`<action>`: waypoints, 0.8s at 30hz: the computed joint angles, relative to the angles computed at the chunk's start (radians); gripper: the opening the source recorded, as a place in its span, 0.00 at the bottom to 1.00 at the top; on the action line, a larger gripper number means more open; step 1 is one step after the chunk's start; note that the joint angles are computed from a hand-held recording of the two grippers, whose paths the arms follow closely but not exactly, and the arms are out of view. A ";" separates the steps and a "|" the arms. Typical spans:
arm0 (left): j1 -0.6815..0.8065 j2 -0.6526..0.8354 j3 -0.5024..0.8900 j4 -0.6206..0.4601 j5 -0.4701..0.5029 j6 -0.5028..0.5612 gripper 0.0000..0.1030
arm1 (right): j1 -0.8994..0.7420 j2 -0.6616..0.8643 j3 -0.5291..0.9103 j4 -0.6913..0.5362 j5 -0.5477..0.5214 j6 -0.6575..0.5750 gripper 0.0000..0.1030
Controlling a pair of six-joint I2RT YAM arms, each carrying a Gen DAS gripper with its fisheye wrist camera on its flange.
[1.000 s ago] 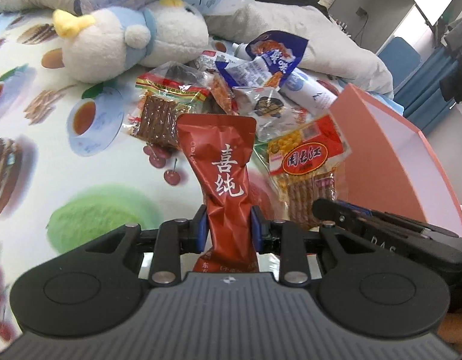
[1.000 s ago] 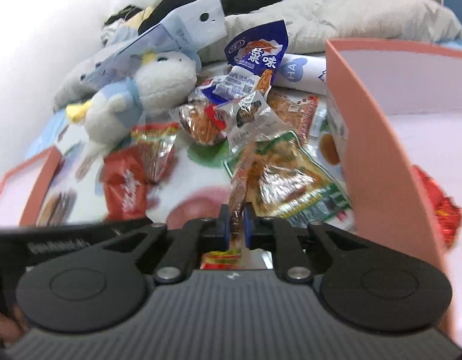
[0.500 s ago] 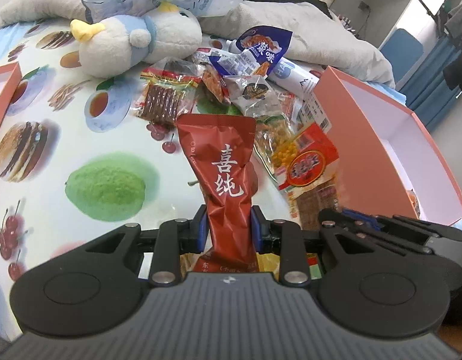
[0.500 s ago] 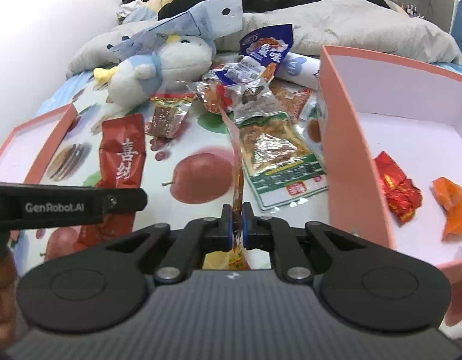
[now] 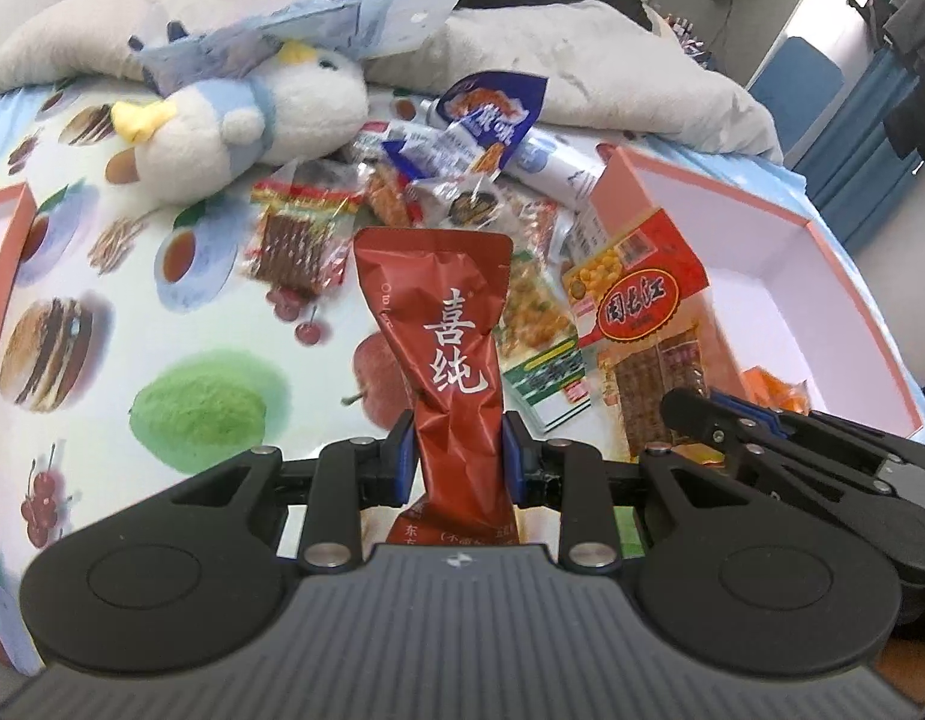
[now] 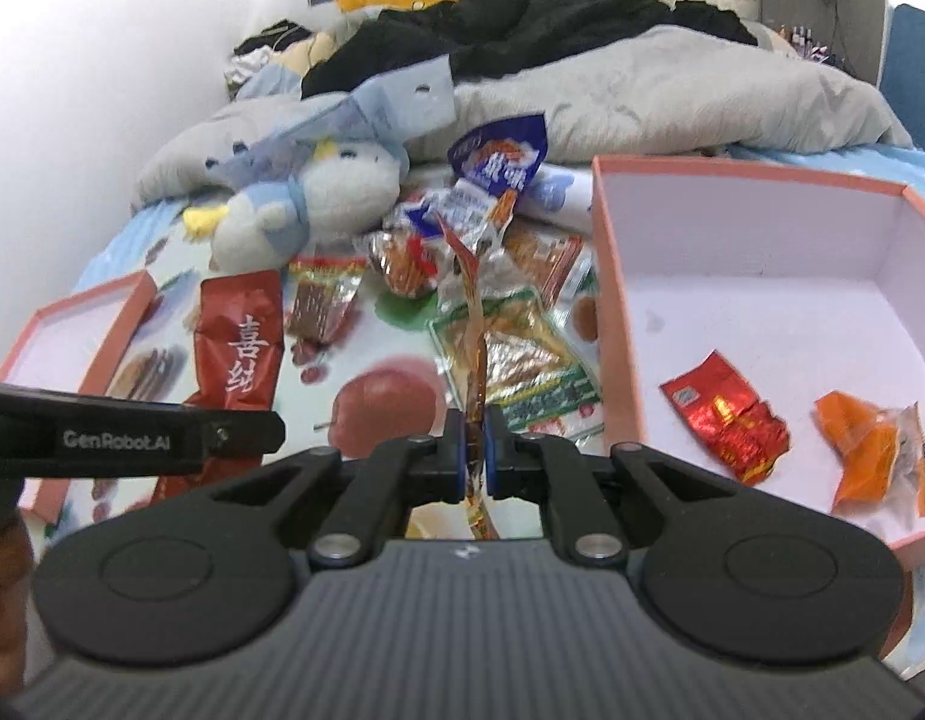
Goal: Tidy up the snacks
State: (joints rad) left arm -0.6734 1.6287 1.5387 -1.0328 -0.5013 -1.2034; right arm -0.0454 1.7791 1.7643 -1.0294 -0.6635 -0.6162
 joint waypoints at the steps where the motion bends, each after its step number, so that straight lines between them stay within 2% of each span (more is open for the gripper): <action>1: 0.005 0.008 0.025 -0.011 0.000 0.009 0.32 | -0.003 0.009 0.024 -0.009 -0.006 0.001 0.09; 9: 0.032 0.069 0.237 -0.109 -0.010 0.071 0.32 | -0.023 0.085 0.241 -0.093 -0.070 -0.013 0.09; 15: 0.045 0.157 0.455 -0.211 -0.046 0.133 0.32 | -0.039 0.144 0.410 -0.127 -0.120 0.007 0.09; 21: 0.056 0.261 0.671 -0.267 -0.043 0.184 0.32 | -0.053 0.244 0.627 -0.165 -0.146 0.059 0.09; 24: 0.057 0.350 0.839 -0.325 -0.040 0.206 0.32 | -0.065 0.350 0.834 -0.251 -0.155 0.082 0.09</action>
